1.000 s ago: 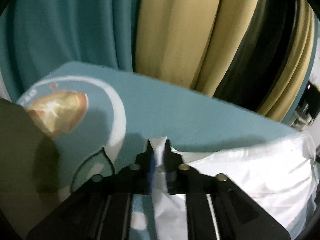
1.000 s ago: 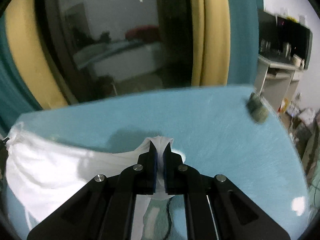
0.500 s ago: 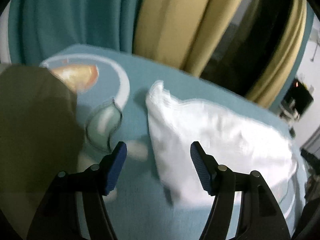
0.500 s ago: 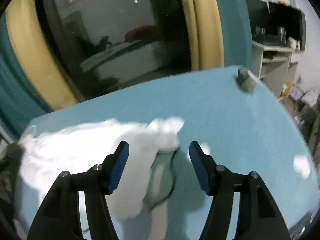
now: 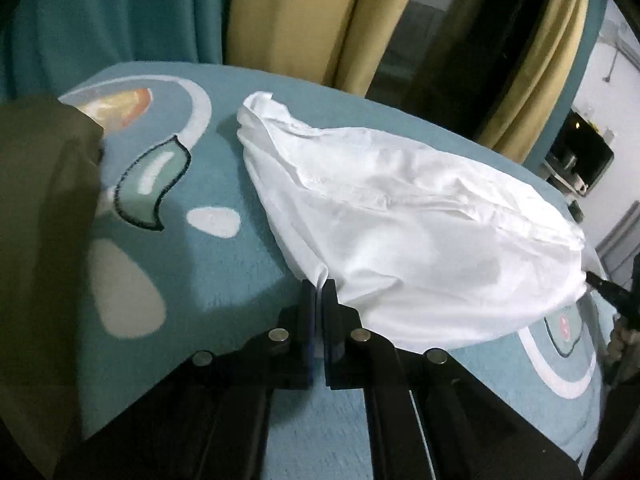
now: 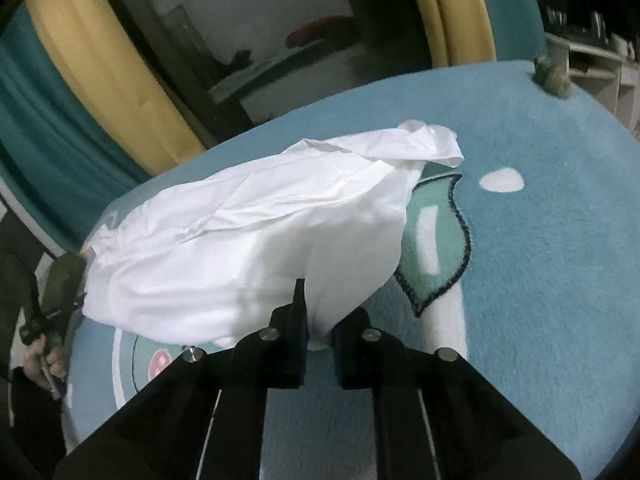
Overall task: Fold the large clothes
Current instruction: 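Fold the shirt bundle lengthwise with the right gripper and release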
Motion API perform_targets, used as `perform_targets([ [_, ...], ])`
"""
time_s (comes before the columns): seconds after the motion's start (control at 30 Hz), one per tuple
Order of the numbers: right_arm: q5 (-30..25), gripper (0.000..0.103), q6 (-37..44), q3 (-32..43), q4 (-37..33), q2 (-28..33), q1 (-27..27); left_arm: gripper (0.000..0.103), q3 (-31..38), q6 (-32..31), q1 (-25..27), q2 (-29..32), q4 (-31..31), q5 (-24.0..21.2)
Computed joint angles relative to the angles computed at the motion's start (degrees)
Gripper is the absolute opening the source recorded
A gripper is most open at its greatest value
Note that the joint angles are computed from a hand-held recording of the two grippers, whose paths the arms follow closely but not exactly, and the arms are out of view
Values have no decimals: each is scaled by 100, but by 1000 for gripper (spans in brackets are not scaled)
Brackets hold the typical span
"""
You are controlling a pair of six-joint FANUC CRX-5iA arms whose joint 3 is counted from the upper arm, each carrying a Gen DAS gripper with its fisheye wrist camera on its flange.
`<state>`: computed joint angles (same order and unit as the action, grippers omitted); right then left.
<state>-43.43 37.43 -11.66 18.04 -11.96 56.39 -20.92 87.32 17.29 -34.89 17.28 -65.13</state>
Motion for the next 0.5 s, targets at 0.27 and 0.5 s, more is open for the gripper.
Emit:
perform_targets([
  [0.27, -412, 8, -673, -488, 955, -655, 669, 2, -36, -83, 269, -835, 200, -238],
  [0.5, -1041, 8, -1618, -1136, 1682, -1512, 1516, 2, -37, -628, 955, -1474, 773, -1177],
])
